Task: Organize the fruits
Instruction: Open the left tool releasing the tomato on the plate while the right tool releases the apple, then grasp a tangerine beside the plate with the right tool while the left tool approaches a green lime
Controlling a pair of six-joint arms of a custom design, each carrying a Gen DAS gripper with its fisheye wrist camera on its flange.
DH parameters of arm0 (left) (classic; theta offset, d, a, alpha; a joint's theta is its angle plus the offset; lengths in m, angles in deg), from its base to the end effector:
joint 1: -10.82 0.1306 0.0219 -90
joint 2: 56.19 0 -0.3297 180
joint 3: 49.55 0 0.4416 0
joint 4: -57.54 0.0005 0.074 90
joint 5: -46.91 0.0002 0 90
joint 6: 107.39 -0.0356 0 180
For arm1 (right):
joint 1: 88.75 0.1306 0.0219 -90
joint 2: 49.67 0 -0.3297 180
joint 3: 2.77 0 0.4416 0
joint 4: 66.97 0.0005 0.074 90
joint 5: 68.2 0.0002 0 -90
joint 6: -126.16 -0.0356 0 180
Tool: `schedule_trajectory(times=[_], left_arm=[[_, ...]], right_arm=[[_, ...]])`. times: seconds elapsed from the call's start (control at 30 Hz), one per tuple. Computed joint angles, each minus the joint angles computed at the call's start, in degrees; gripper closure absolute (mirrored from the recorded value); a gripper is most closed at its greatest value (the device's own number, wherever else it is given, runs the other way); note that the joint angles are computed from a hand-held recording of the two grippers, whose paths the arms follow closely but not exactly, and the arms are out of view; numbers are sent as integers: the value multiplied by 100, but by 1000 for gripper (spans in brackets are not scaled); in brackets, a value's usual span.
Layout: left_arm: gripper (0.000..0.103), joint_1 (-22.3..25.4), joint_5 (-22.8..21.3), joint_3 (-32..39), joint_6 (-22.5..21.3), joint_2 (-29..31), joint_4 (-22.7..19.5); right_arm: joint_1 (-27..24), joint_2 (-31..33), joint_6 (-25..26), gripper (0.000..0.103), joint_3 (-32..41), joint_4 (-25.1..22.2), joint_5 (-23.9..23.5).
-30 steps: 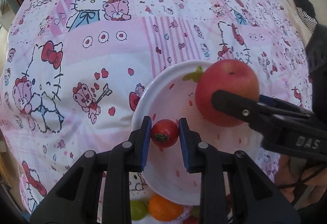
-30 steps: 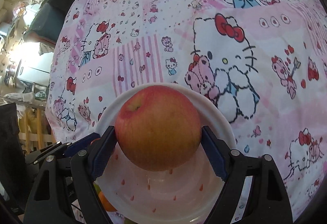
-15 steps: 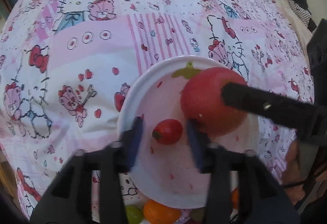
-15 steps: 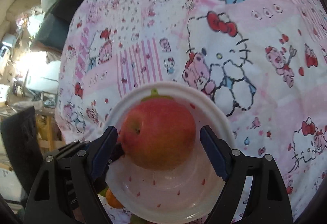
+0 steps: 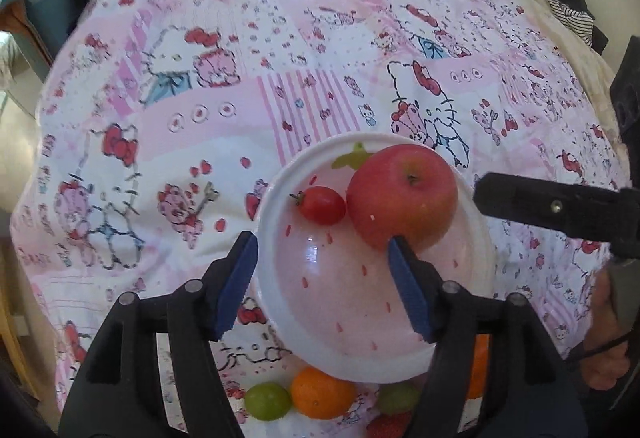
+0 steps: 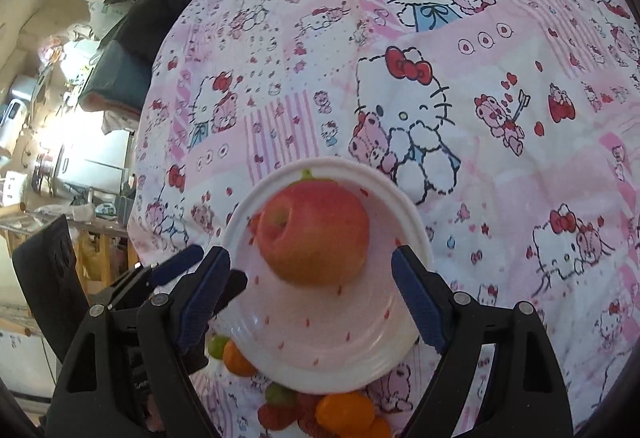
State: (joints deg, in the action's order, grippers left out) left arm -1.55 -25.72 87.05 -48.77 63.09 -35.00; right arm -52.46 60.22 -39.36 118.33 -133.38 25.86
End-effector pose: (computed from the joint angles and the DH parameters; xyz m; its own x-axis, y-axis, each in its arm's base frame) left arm 0.6150 -0.1463 0.4452 -0.6611 0.6538 -0.3681 0.7299 0.6741 -0.1136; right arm 0.5092 0.3702 0.4364 -0.7056 0.6801 -0.1990 0.5014 0.6776 0.5380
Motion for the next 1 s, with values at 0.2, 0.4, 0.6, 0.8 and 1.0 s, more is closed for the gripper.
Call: schedule_trajectory(times=[0.2,0.4,0.6,0.8,1.0], left_arm=[[39,160,123,-70,280,-189,251],[39,350,253,-217,297,-483,410],[39,614,773,-624,230,-927,534],[16,741,923,-1311,101,-1527,632],[15,875,469,-2114,151,-2087,1020]], right_arm=[[189,13,149,17,297,-365,272],[500,-113,215,16,341,-674,922],[806,-345,-7,10,167,-745,1299],[1077,-493,-129,8,-66,-704,1424],[1292,-568,-346,8,-388,-535,1408]])
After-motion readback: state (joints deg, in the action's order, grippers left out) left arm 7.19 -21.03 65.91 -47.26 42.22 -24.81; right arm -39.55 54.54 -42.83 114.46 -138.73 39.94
